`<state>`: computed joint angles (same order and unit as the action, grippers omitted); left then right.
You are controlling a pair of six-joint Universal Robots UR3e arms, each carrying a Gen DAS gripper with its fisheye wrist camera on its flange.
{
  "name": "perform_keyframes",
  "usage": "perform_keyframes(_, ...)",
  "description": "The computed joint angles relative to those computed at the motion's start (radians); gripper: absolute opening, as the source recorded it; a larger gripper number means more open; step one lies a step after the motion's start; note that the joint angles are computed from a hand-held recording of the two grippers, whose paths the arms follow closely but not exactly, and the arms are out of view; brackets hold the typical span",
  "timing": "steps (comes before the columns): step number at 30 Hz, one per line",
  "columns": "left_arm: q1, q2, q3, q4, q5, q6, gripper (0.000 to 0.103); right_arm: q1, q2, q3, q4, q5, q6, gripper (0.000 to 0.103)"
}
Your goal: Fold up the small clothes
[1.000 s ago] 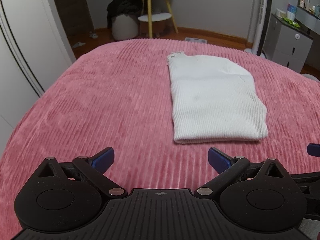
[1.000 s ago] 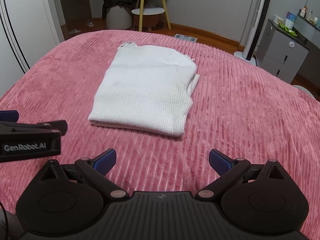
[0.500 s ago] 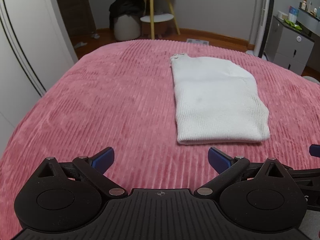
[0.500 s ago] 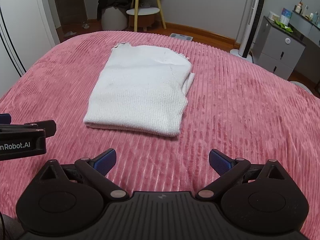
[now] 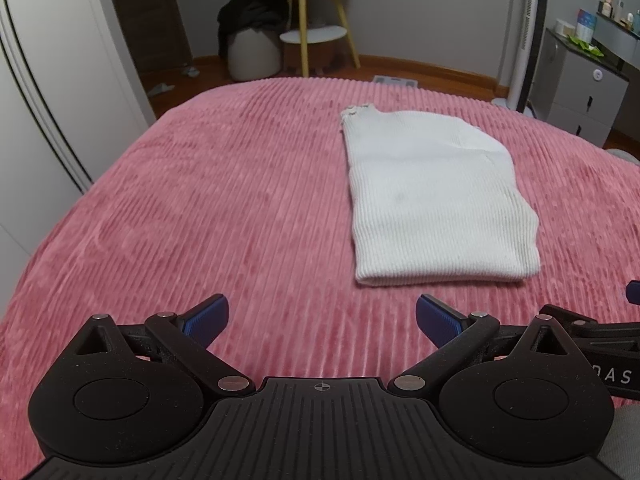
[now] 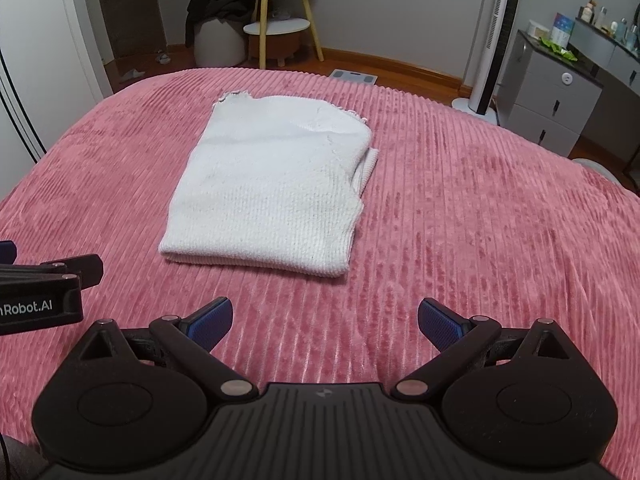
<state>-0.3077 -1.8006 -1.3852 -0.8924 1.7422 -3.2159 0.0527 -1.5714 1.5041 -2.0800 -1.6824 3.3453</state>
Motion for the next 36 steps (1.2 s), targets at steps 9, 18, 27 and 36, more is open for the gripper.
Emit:
perform_keyframes(9,0.003,0.011,-0.015,0.007,-0.006,0.010,0.102,-0.006,-0.006,0.006,-0.009,0.002,0.004,0.099)
perform_keyframes(18,0.002,0.006,-0.014,0.013,-0.001,0.022,0.102,0.002,0.002,-0.007,-0.016,-0.016,-0.003,0.099)
perform_keyframes(27,-0.004,-0.002,0.002,0.003,-0.003,0.024,0.103,-0.003,-0.004,-0.007,-0.019,-0.019,-0.010,0.099)
perform_keyframes(36,-0.017,-0.005,-0.001,0.011,0.010,0.031,0.103,-0.008,-0.006,-0.010,-0.022,-0.024,-0.014,0.099)
